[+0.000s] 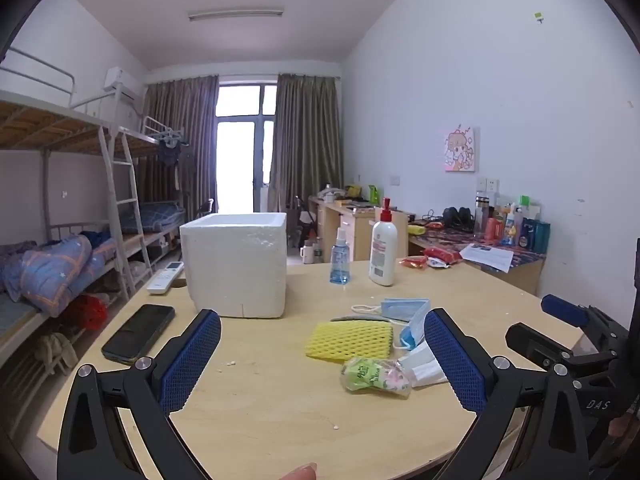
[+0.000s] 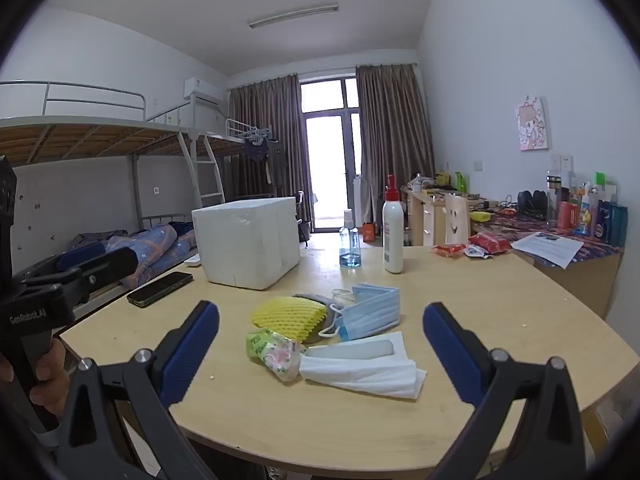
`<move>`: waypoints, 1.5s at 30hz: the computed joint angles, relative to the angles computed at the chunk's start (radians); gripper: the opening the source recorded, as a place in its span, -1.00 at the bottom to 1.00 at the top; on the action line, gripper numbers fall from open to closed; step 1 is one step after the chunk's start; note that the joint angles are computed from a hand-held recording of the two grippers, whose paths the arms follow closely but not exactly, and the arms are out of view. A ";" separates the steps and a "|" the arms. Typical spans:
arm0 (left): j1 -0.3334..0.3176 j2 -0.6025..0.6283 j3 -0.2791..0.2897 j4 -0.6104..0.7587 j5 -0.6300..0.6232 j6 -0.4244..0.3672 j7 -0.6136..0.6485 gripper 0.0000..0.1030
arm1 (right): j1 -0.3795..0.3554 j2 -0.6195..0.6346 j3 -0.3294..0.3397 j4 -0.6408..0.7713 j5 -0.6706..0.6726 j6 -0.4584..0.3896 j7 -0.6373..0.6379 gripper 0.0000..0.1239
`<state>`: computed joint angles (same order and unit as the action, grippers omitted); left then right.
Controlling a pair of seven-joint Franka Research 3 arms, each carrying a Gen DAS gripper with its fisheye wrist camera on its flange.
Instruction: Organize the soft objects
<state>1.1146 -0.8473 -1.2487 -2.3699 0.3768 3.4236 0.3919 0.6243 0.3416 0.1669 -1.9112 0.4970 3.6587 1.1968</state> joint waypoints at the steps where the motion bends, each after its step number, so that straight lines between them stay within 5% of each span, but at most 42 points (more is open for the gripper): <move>1: -0.003 0.006 0.001 -0.001 0.001 0.003 0.001 0.98 | 0.000 0.000 0.000 0.000 0.000 0.000 0.000 0.66; 45: -0.005 -0.001 0.001 0.018 0.043 -0.073 -0.029 0.98 | 0.001 0.002 -0.001 0.009 0.011 -0.011 0.010 0.66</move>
